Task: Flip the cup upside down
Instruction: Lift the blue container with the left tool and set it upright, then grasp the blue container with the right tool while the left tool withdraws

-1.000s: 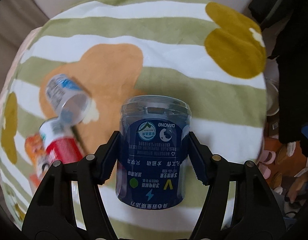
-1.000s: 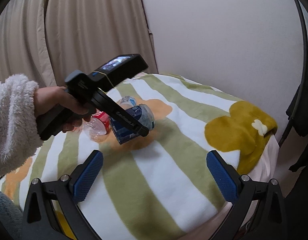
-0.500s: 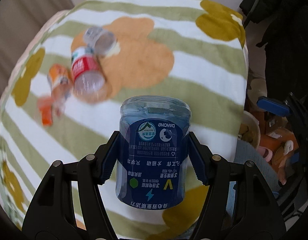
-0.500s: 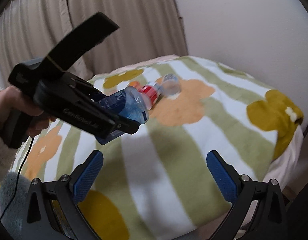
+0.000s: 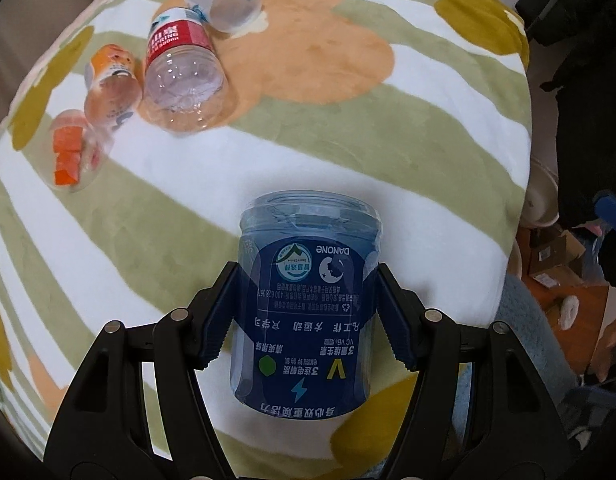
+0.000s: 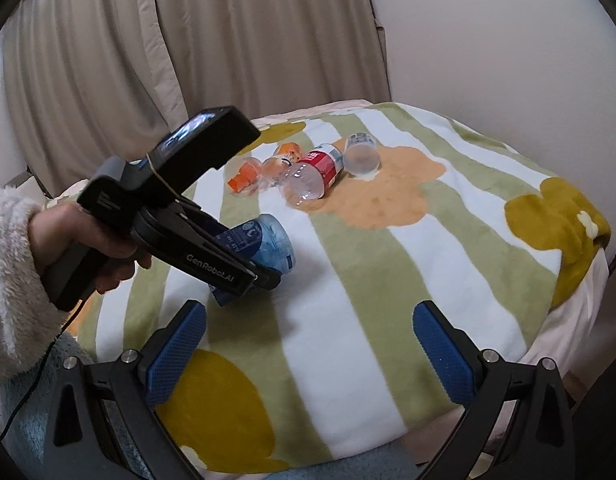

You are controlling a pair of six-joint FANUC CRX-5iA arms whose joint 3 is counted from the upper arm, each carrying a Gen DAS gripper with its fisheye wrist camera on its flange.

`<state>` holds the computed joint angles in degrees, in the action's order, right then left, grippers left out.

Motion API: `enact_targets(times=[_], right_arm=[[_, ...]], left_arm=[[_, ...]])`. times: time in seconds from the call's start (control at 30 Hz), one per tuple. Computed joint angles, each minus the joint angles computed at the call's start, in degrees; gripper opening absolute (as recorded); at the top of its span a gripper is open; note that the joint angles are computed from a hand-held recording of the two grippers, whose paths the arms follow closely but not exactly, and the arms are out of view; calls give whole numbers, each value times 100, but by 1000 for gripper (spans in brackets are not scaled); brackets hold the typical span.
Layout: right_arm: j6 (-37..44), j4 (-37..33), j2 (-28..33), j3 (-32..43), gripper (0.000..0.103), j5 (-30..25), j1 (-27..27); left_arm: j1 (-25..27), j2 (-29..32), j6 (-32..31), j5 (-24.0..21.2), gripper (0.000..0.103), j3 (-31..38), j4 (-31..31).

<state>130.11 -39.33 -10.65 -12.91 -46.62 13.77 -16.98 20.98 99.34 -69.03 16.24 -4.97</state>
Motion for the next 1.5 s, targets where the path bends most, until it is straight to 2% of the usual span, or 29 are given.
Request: enact_targets(times=[0.13,0.2,0.27,0.6,0.77,0.83,0.93,1.0,1.1,1.17,1.2,1.23,1.27,1.33,1.47,1.5], right_arm=[[-65,29,-11,-16,103,-2,-45],[-83,35,-9,-17,103,-4,-57],[-102,48,-12,-19,103,7,-61],[-102,-16,-61,27,103,-70,-126],[-338,-503,297,741,103,-1003,-530],[-746,-536,543,1159,103,-1407,-579],[-1784,-738,1186,1983,103,-2234,-634],[-2467,-908,1690,2453,103,-2706,-548],[-3367,-684,2221,2775,103,-2870,-107],[-3791,-787,2543,2908,103,-2978,71],[-3963,-797,2657,2953,101,-2995,131],[-4193,-772,2771,2985,91,-2991,214],[-4401,-796,2889,3036,87,-3022,267],[-4701,-914,3065,3071,84,-3062,288],[-4946,-724,3216,3129,60,-3069,434],[-4906,-690,3257,3214,60,-3129,449]], left_arm=[[15,12,100,16,63,-24,60],[-28,-25,215,51,70,-38,-86],[-32,-50,196,109,103,-77,-121],[10,-250,185,30,103,17,-130],[-99,-893,447,150,103,-414,-368],[-150,-1325,610,379,103,-753,-543],[-240,-1871,780,609,103,-1209,-673],[-283,-2004,894,698,103,-1338,-730],[-296,-2266,977,926,103,-1662,-679],[-266,-2403,1017,1072,102,-1874,-611],[-260,-2430,1065,1142,103,-1954,-584],[-219,-2508,1064,1209,102,-2066,-535],[-196,-2525,1074,1263,102,-2118,-514],[-118,-2649,1093,1393,103,-2310,-453],[58,-2858,1084,1657,102,-2635,-268],[113,-2913,1063,1736,103,-2723,-194]])
